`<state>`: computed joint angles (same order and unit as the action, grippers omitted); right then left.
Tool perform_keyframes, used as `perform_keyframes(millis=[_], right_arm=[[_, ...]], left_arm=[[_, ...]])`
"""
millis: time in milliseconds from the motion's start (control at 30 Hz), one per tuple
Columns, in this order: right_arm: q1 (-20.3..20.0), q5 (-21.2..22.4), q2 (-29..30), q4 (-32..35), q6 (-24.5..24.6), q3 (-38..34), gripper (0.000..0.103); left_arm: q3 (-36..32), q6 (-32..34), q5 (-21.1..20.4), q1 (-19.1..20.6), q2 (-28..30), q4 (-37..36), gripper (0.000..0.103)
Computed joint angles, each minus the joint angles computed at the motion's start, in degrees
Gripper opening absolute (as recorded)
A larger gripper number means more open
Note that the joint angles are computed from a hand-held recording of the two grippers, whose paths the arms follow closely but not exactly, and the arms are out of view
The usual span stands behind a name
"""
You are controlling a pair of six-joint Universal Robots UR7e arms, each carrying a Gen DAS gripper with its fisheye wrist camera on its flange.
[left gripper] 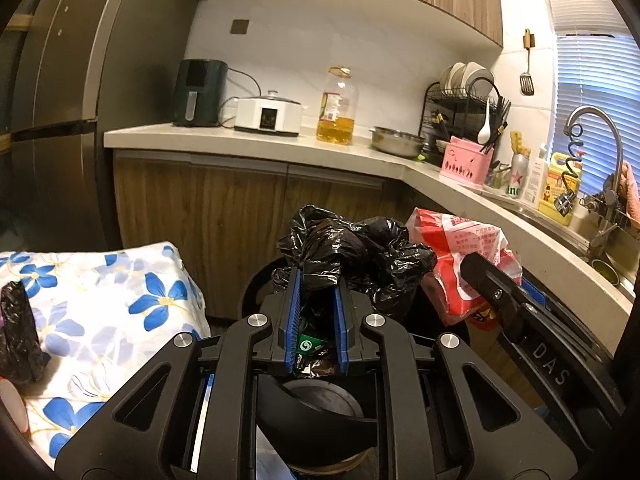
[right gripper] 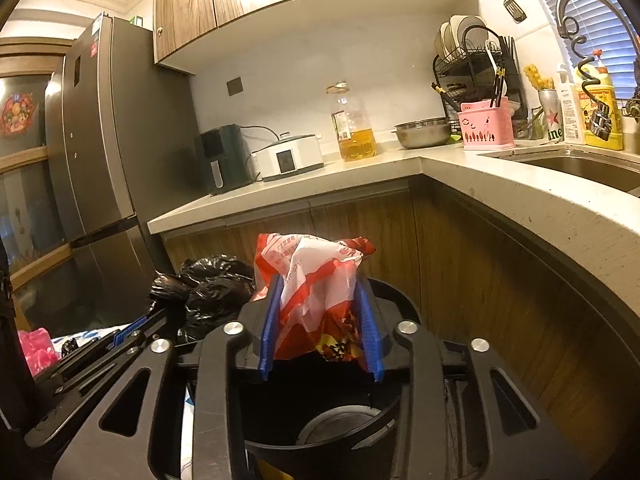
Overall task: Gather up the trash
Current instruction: 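Open both tools to drop the bags into the bin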
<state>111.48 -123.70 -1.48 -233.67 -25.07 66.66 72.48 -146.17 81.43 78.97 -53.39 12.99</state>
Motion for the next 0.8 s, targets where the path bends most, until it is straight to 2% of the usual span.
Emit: perform_keyframes(millis=[100, 200, 267, 367, 633, 800], right_arm=[[-0.26, 0.15, -0.1, 0.46, 0.13, -0.09, 0.044], [-0.51, 0.25, -0.32, 1.05, 0.8, 0.03, 0.044], [-0.65, 0.55, -0.54, 0.99, 0.97, 0.41, 0.044], [-0.58, 0.35, -0.58, 0.48, 0.92, 0.63, 0.048], [0.73, 0.26, -1.24, -1.24, 2.6, 3.74, 0.064], [2.0, -0.39, -1.55, -2.47, 3.76, 5.88, 0.072]], left_arm=[[-1.9, -0.86, 0.52, 0.41, 1.3, 2.21, 0.022], [-2.69, -1.21, 1.1, 0.71, 1.94, 3.3, 0.036], [-2.51, -1.29, 1.22, 0.79, 1.91, 3.03, 0.052], [-2.16, -2.2, 0.9, 1.12, 1.56, 2.31, 0.066], [3.86, -1.97, -1.98, 1.24, -3.58, -2.17, 0.083], [9.45, -1.85, -3.53, 1.51, -8.37, -4.92, 0.088]])
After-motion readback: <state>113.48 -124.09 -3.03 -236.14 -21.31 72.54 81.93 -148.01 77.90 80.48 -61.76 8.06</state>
